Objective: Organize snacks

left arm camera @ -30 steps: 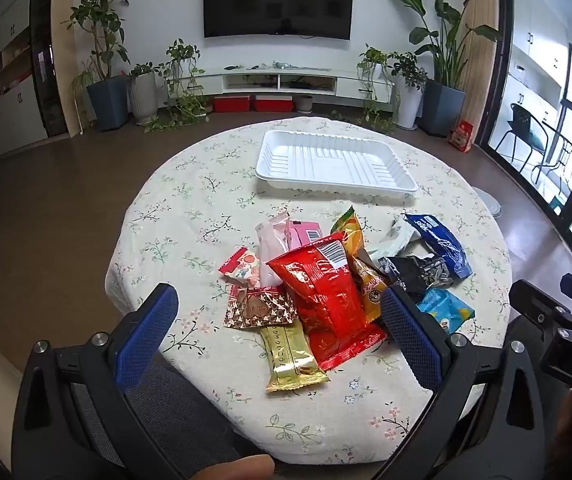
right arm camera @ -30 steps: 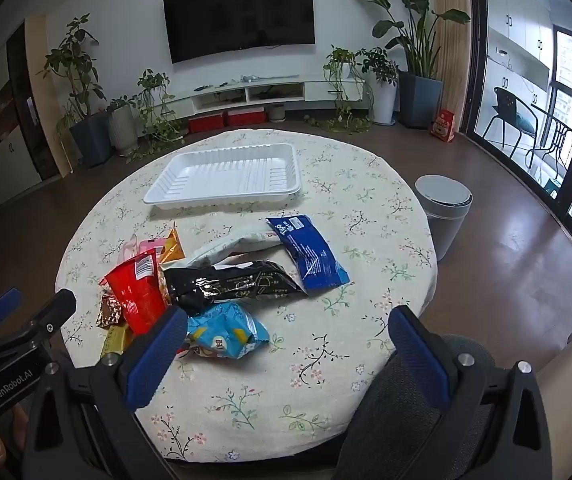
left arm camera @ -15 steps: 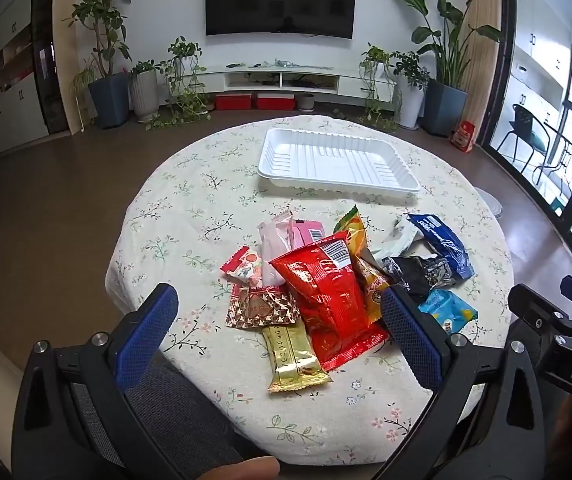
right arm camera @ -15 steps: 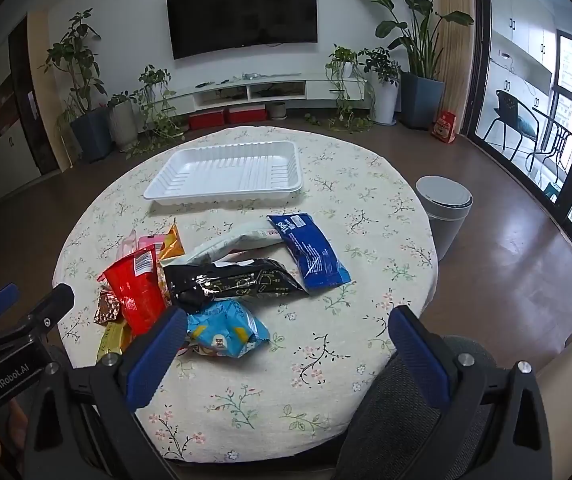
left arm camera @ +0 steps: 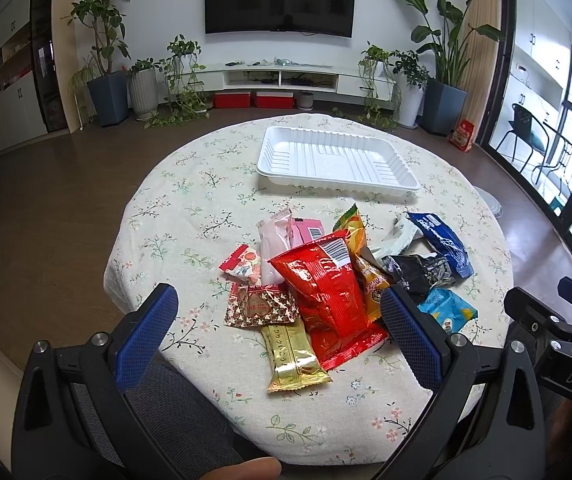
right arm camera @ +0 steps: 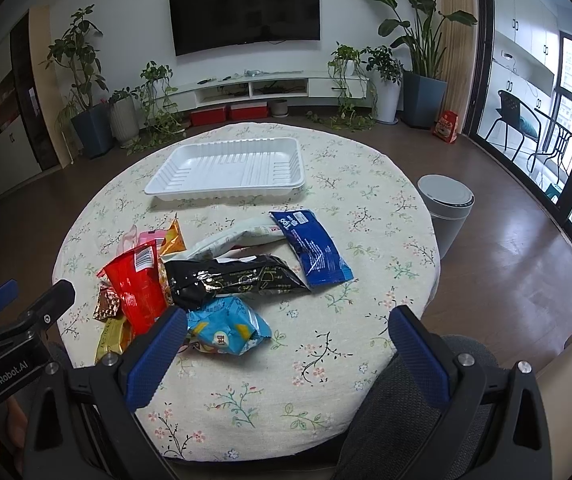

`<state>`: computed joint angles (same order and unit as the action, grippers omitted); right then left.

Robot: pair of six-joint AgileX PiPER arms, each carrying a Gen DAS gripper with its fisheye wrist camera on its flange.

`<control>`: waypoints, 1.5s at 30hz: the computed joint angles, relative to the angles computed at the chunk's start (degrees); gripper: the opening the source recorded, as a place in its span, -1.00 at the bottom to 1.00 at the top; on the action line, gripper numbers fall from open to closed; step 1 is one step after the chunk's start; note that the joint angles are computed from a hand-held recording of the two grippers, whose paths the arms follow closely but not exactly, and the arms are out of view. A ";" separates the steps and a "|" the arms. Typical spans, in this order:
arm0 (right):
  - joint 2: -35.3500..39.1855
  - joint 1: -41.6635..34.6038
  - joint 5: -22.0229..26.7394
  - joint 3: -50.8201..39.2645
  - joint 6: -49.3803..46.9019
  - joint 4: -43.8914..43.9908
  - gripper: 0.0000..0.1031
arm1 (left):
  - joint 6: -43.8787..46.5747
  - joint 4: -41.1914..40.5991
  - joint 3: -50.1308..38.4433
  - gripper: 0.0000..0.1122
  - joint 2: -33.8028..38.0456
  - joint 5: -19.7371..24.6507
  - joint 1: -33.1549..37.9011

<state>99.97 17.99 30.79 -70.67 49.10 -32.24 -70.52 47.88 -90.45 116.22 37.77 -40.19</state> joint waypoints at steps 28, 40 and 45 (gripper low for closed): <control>0.38 0.16 0.14 -0.12 -0.19 -0.09 0.99 | 0.59 -0.64 -0.21 0.83 0.05 -0.05 0.23; 0.53 0.31 -0.10 0.20 0.19 -0.39 0.99 | 0.78 -0.83 -0.26 0.83 0.06 -0.08 0.28; 0.71 0.41 -0.21 0.28 0.39 -0.51 0.99 | 0.91 -0.92 -0.29 0.83 0.13 -0.17 0.39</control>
